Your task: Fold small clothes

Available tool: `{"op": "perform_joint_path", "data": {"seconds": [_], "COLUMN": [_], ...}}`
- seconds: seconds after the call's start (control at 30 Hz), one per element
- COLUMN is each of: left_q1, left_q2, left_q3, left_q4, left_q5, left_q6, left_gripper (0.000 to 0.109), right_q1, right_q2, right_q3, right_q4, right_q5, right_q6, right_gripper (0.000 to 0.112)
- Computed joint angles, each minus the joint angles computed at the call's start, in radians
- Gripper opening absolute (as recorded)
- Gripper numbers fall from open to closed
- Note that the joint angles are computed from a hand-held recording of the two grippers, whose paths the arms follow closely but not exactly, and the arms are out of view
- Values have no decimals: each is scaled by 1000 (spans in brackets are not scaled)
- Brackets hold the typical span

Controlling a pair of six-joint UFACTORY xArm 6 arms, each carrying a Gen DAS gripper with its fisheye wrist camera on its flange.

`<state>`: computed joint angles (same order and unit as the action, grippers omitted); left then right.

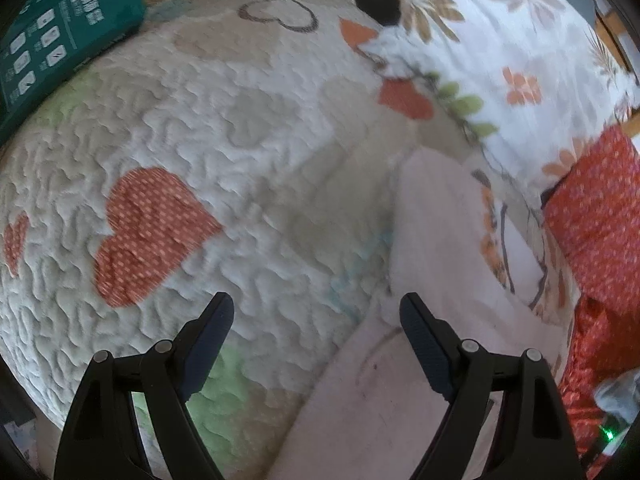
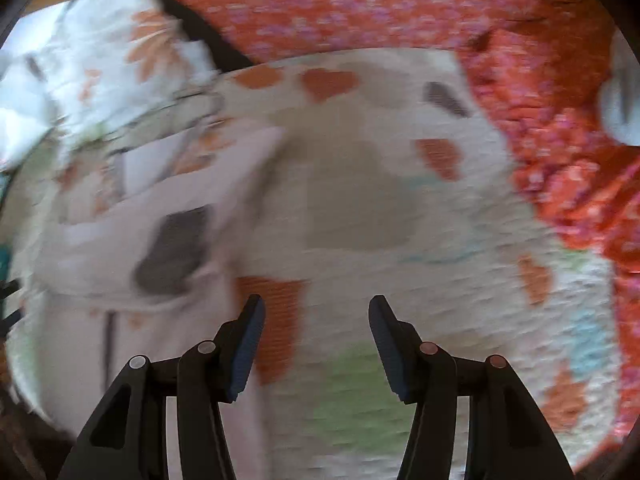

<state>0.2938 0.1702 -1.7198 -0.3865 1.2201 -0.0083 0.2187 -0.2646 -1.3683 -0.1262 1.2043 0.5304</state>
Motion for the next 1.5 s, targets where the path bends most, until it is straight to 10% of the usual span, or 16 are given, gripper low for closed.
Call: {"op": "perform_joint_path", "data": {"seconds": [0.3, 0.4, 0.7, 0.9, 1.17, 1.5], "left_q1": [-14, 0, -1, -26, 3, 152], "left_q2": [-4, -5, 6, -33, -152, -395], "left_q3": [5, 3, -5, 49, 237, 517], "left_q4": [-12, -17, -3, -7, -93, -266], "left_q5": [12, 11, 11, 7, 50, 165], "left_q6": [36, 39, 38, 100, 324, 530], "left_gripper": [84, 84, 84, 84, 84, 63], "right_q1": [144, 108, 63, 1, 70, 181], "right_q2": [301, 367, 326, 45, -331, -594], "right_q3": [-273, -306, -265, 68, 550, 885], "right_q4": [-147, -4, -176, 84, 370, 985], "right_q5": [-24, -17, 93, -156, -457, -761], "right_q6": [189, 124, 267, 259, 221, -152], "right_gripper": [72, 15, 22, 43, 44, 45]}}
